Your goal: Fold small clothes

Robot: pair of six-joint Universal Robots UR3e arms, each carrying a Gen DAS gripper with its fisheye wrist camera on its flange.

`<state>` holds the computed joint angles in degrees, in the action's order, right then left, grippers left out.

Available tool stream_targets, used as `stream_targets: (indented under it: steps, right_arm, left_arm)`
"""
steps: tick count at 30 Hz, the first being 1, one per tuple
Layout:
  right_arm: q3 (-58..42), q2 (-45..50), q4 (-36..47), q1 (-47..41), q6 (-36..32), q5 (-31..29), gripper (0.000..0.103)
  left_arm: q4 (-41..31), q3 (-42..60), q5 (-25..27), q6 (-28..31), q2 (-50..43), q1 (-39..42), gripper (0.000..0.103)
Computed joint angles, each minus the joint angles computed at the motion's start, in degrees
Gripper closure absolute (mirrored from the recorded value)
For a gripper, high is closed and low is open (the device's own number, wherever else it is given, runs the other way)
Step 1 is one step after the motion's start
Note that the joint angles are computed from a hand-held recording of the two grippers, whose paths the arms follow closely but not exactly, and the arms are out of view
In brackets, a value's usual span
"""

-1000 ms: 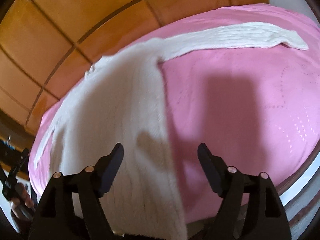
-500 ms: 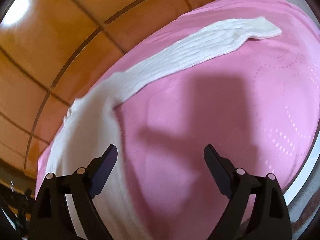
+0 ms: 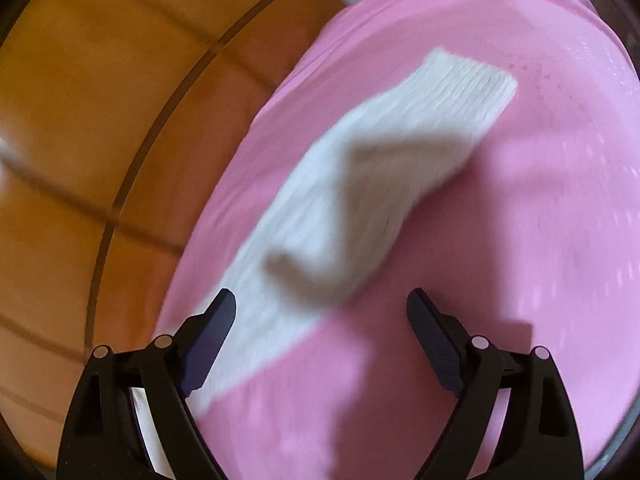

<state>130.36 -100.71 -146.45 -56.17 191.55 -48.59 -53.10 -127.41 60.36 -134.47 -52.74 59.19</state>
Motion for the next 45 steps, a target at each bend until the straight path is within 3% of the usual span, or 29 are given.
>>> stream_targets:
  steps: [4, 7, 10, 12, 13, 22, 33, 34, 35, 36, 40, 45]
  right_arm:
    - [-6.4, 10.9, -8.6, 0.6, 8.9, -1.5, 0.021]
    - [-12.5, 17.3, -10.7, 2.3, 13.2, -3.6, 0.035]
    - [-19.4, 22.4, -9.6, 4.6, 15.5, -5.6, 0.058]
    - [-24.8, 24.7, -6.2, 6.6, 14.6, -6.3, 0.091]
    - [-26.7, 25.0, -5.5, 8.1, 14.4, -7.4, 0.096]
    - [-41.5, 24.8, 3.1, 21.8, 3.7, -7.6, 0.096]
    - [-58.5, 31.1, 11.9, 54.2, -4.8, -10.6, 0.095]
    - [-59.6, 32.1, 12.7, 57.3, -5.7, -9.1, 0.093]
    - [-59.8, 32.4, 13.3, 59.2, -5.8, -8.3, 0.072]
    - [-59.7, 32.8, 13.3, 61.1, -5.7, -7.8, 0.042]
    - [-49.5, 27.8, 4.1, 62.5, 0.1, -6.3, 0.036]
    - [-29.1, 14.0, -4.6, 53.6, 3.8, -3.8, 0.022]
  left_arm:
    - [3.0, -0.1, 2.7, -2.1, -2.2, -2.9, 0.031]
    - [5.3, -0.1, 4.8, -3.4, -4.1, -5.1, 0.031]
    - [7.2, 0.0, 6.8, -4.8, -6.3, -6.8, 0.031]
    - [7.7, 0.1, 7.3, -5.1, -7.1, -7.0, 0.031]
    - [7.8, 0.2, 7.3, -5.2, -7.5, -7.0, 0.031]
    - [6.6, 0.0, 5.7, -4.7, -7.7, -5.4, 0.031]
    - [0.9, -0.8, 1.2, -1.6, -5.2, 1.8, 0.031]
    - [-0.2, -0.5, 0.6, -1.2, -5.2, 2.7, 0.031]
    - [-1.2, -0.3, 0.1, -0.8, -5.0, 3.5, 0.031]
    - [-1.6, -0.1, -0.3, -0.8, -5.0, 4.1, 0.031]
    - [-5.5, 1.4, -2.5, 0.7, -5.1, 7.4, 0.031]
    - [-13.5, 6.5, -5.9, 1.5, -9.8, 7.9, 0.031]
